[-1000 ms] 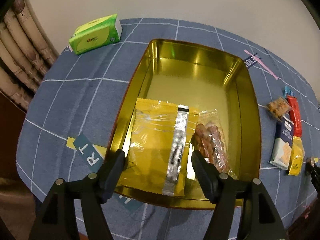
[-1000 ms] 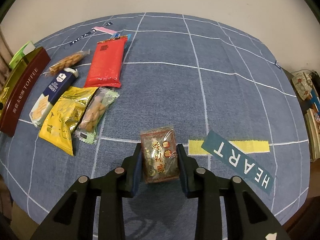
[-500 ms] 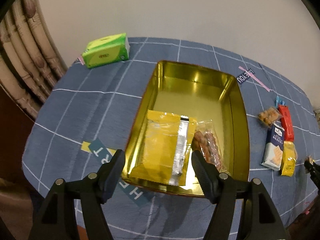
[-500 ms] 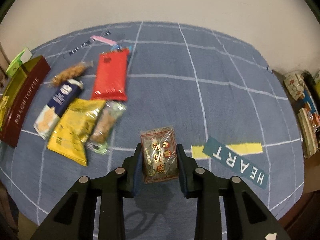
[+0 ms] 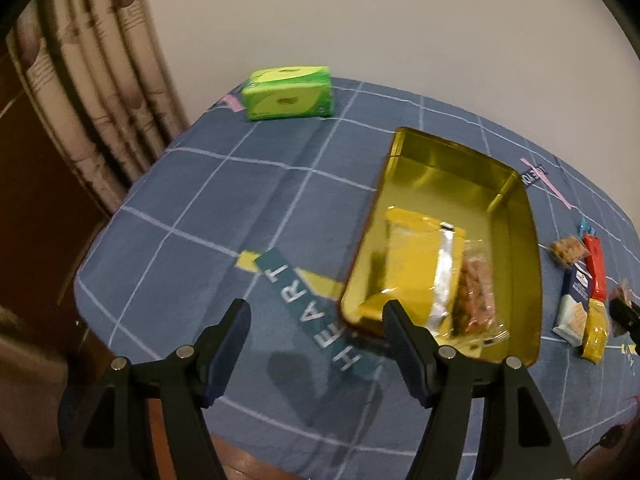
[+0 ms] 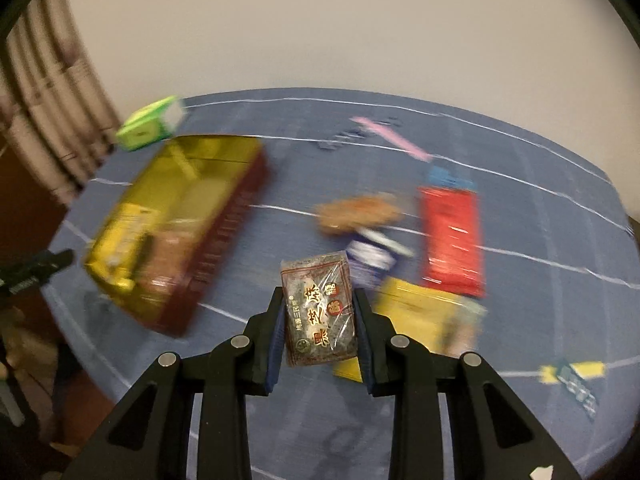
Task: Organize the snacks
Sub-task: 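Carry the brown cake packet into the gold tin and open the right gripper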
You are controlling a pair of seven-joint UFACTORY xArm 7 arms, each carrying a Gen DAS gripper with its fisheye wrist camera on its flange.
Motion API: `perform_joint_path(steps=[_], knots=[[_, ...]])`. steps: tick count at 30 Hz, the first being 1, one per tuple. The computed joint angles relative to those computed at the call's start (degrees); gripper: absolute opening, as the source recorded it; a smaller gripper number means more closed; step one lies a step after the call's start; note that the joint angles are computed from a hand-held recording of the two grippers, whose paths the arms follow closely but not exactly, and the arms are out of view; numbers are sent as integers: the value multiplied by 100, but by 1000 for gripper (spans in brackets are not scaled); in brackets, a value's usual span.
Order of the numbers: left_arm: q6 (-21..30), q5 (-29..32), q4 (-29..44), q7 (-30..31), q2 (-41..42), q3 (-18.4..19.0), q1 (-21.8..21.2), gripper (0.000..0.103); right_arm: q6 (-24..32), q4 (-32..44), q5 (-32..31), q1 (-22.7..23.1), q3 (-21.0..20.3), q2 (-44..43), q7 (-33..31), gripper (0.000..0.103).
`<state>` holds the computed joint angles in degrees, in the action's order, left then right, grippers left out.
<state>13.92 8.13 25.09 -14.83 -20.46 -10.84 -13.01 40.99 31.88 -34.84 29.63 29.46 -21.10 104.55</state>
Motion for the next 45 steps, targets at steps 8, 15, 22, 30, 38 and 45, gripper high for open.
perform_joint_path(steps=[8, 15, 22, 30, 38, 45], knots=[[32, -319, -298, 111, -367, 348, 19, 70, -294, 1488, -1323, -33, -181, 1730, 55, 29], [3, -458, -284, 62, -355, 330, 137, 70, -596, 2115, -1657, 339, -750, 2577, 21, 29], [66, -505, -205, 61, -214, 352, 176, 70, -677, 2509, -1695, 778, -1293, 3070, -71, 29], [117, -595, -180, 107, -177, 397, 142, 70, -805, 2616, -1592, 1125, -1682, 3269, -283, 30], [94, -649, -190, 186, -175, 408, 107, 70, -833, 2438, -1799, 1216, -1738, 3029, -89, 33], [71, -509, -206, 36, -189, 261, 206, 70, -478, 1645, -1864, 1099, -1344, 2096, 317, 39]])
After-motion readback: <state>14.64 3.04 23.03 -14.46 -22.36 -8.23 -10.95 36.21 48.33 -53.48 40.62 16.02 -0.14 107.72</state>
